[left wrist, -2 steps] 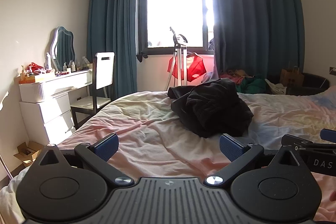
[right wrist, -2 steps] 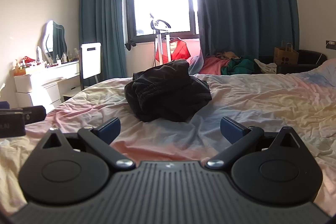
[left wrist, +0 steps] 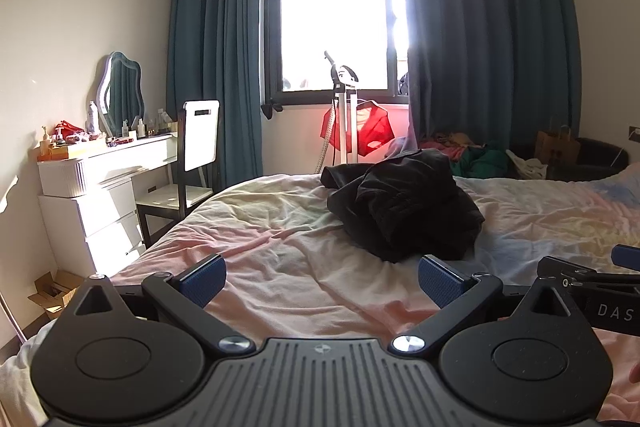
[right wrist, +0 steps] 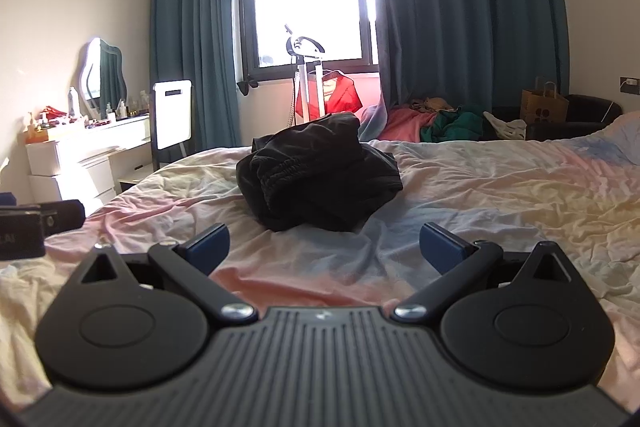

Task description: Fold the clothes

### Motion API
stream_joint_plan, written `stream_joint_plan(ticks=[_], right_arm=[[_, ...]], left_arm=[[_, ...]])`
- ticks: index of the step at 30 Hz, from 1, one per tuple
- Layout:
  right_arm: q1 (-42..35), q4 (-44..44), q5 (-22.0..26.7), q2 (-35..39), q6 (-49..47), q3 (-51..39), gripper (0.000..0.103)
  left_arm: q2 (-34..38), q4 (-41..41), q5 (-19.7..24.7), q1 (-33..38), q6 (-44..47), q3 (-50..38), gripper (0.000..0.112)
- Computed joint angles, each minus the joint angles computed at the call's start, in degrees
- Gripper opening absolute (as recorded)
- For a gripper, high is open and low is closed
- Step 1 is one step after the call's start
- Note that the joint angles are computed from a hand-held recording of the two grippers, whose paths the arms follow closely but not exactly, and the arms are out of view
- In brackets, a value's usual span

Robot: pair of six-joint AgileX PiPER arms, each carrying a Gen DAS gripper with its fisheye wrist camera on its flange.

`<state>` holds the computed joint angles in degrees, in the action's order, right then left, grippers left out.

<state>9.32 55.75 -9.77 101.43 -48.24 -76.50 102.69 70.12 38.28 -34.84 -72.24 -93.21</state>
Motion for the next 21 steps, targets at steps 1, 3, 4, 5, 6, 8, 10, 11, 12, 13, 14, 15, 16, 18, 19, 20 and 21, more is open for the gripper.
stream_joint_plan(ticks=[1,3,4,5,6,8,10,11,12,13,14,15,16,18,19,20,21], right_arm=[[0.0,0.5,-0.1,0.0,-0.5,0.0,0.103],[0.1,1.4,-0.2,-0.1,-1.6,0.0,0.103],[0.2,1.8,-0.3,-0.1,-2.1,-0.1,0.103],[0.2,2.3,-0.4,-0.1,-2.6,-0.1,0.103],[0.3,2.7,-0.4,-0.2,-3.1,-0.1,0.103],[0.4,3.5,-0.6,-0.2,-4.1,-0.1,0.103],[0.5,5.6,-0.6,-0.5,-6.2,-0.1,0.103],[0.5,6.1,-0.5,-0.5,-6.7,-0.1,0.103],[0.5,6.7,-0.4,-0.5,-7.2,-0.2,0.103],[0.4,7.0,-0.4,-0.4,-7.5,-0.2,0.103],[0.5,7.2,-0.5,-0.4,-7.6,-0.3,0.103],[0.5,7.4,-0.5,-0.3,-7.8,-0.3,0.103],[0.5,7.5,-0.6,-0.3,-7.9,-0.3,0.103],[0.5,7.9,-0.6,-0.2,-8.2,-0.4,0.103],[0.5,8.0,-0.7,-0.1,-8.3,-0.4,0.103],[0.6,8.1,-0.7,-0.1,-8.4,-0.5,0.103],[0.6,8.3,-0.8,0.0,-8.5,-0.5,0.103]], left_arm=[[0.7,1.2,1.2,-1.0,0.3,-0.5,0.103],[1.8,1.4,2.5,-2.0,1.2,-1.6,0.103],[2.2,0.5,2.6,-2.1,1.6,-2.3,0.103],[1.7,-0.5,1.5,-1.1,1.5,-2.0,0.103],[1.2,-1.5,0.3,-0.2,1.3,-1.7,0.103],[0.7,-0.7,-0.1,-0.2,0.7,-0.8,0.103],[0.0,0.4,-0.6,-0.1,-0.5,0.4,0.103],[0.0,0.3,-0.8,-0.1,-0.5,0.5,0.103],[0.0,0.2,-0.9,-0.1,-0.5,0.5,0.103],[0.1,-0.2,-1.1,0.0,-0.1,0.3,0.103],[0.3,-0.5,-1.2,0.2,0.3,0.1,0.103],[0.2,0.4,-1.3,0.1,-0.6,0.6,0.103],[0.3,0.5,-1.4,0.1,-0.7,0.6,0.103],[0.3,0.1,-1.5,0.2,-0.2,0.3,0.103],[0.2,-0.2,-1.6,0.2,0.1,0.3,0.103],[0.2,-0.5,-1.6,0.3,0.3,0.2,0.103],[0.3,-0.8,-1.7,0.4,0.5,0.1,0.103]])
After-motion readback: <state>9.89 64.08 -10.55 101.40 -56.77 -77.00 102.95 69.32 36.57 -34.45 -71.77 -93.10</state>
